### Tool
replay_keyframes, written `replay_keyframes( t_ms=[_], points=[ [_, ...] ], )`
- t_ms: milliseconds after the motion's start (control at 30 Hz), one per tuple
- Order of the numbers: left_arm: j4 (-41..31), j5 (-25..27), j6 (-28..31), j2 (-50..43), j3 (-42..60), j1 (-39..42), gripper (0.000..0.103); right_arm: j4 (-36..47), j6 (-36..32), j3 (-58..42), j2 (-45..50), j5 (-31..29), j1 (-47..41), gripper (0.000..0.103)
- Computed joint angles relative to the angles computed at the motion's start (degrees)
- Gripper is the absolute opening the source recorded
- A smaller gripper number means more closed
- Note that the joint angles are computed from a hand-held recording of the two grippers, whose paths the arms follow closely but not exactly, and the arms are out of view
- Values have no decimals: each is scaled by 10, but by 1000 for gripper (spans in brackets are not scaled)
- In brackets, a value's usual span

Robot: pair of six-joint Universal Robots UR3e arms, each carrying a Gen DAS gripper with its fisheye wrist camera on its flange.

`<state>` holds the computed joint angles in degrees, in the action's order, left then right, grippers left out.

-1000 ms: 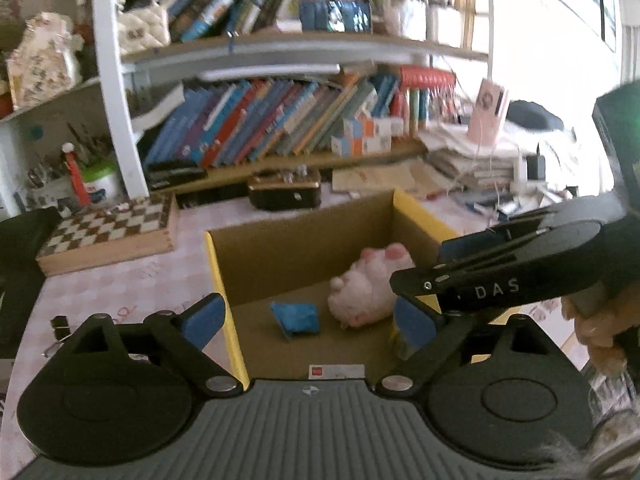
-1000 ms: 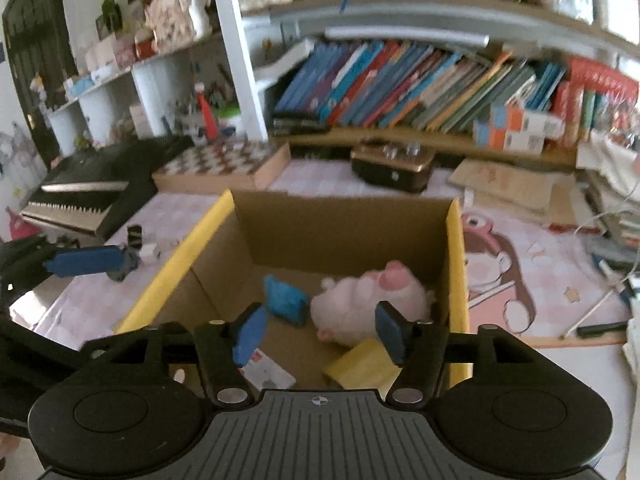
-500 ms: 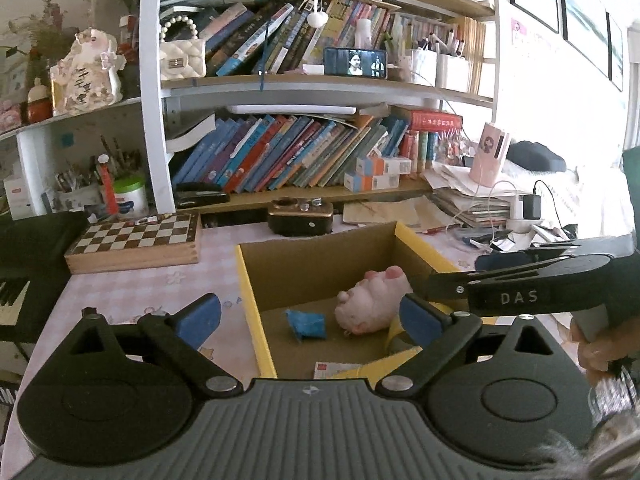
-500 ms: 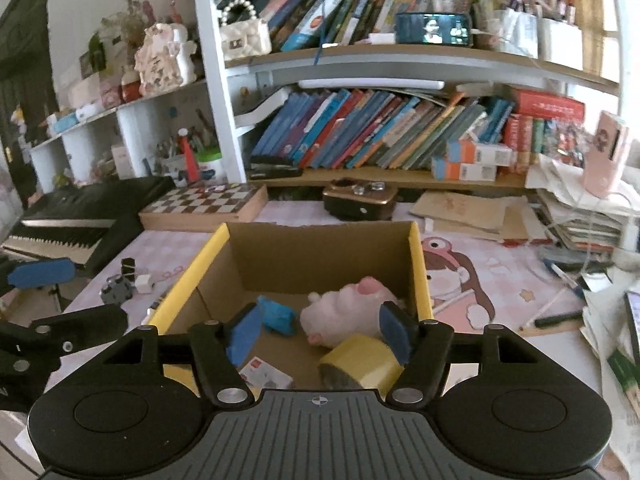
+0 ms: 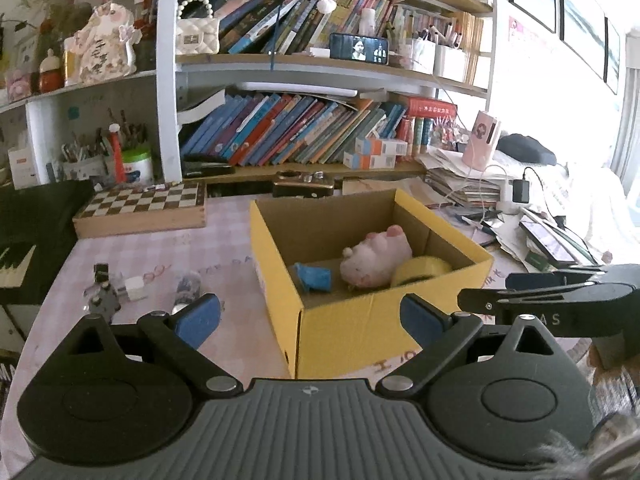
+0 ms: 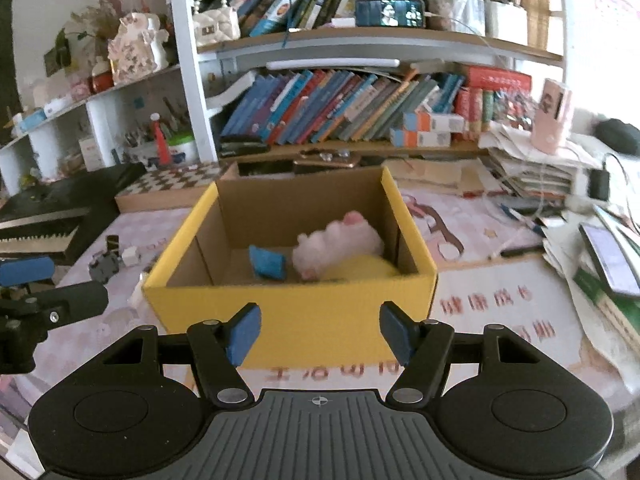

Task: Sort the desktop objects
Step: 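Lift both tools out of the yellow box and back away, then move both tools back toward the remaining objects on the table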

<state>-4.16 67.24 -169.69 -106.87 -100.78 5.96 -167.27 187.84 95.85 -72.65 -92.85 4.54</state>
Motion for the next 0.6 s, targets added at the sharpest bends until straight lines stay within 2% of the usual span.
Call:
replay_keyframes(
  t_ms=[300, 600],
  points=[
    [9, -69, 51, 97, -155, 82, 97, 7, 88, 56, -30, -123, 97, 67],
    [-66, -124, 139, 167, -227, 156, 97, 65, 178, 46, -19, -201, 180, 69]
  ],
)
